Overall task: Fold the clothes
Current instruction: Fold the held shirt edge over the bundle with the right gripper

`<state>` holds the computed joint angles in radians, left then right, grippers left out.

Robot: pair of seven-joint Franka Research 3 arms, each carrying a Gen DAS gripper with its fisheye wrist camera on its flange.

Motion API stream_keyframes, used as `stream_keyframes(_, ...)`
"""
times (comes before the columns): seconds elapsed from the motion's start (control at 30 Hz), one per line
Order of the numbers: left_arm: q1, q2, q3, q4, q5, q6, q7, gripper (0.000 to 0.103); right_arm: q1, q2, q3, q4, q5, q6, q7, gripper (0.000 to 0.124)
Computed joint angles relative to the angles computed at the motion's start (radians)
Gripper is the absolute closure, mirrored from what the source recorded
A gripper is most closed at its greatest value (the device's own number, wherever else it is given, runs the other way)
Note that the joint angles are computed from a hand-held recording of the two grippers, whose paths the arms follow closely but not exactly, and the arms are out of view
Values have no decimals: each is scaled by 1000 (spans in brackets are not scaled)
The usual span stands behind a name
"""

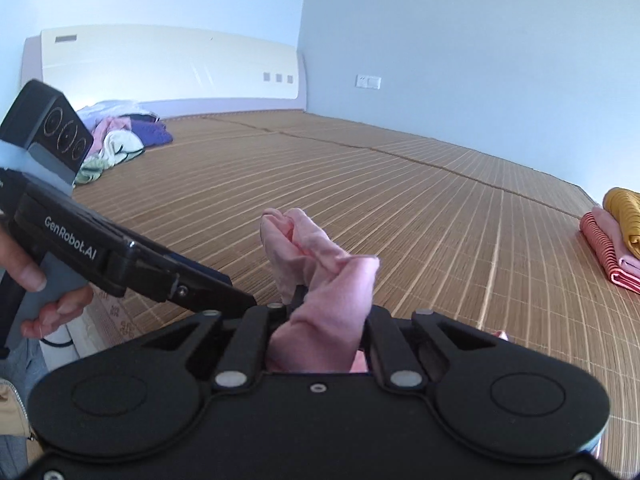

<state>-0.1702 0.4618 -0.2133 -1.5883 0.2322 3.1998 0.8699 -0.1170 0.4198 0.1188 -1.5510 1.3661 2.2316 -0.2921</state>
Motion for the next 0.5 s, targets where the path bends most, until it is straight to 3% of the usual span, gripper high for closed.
stream_keyframes(0.1, 53, 100, -121, 157, -2, -74, 97, 16, -38, -5, -5, 2, 89, 11, 27, 114)
stream_keyframes(0.27, 4, 241, -166, 391, -37, -235, 244, 16, -84, 15, -20, -10, 254, 105, 148, 114)
stream_keyframes(0.3, -13, 263, -163, 431, -41, -268, 268, 16, -90, 22, -25, -14, 291, 143, 172, 114)
stream_keyframes(0.4, -74, 302, -119, 516, -42, -358, 316, 16, -80, 81, -47, 18, 222, 231, 317, 114)
stream_keyframes(0.5, -113, 314, -82, 550, -57, -405, 353, 16, -98, 124, -45, 40, 117, 230, 470, 97)
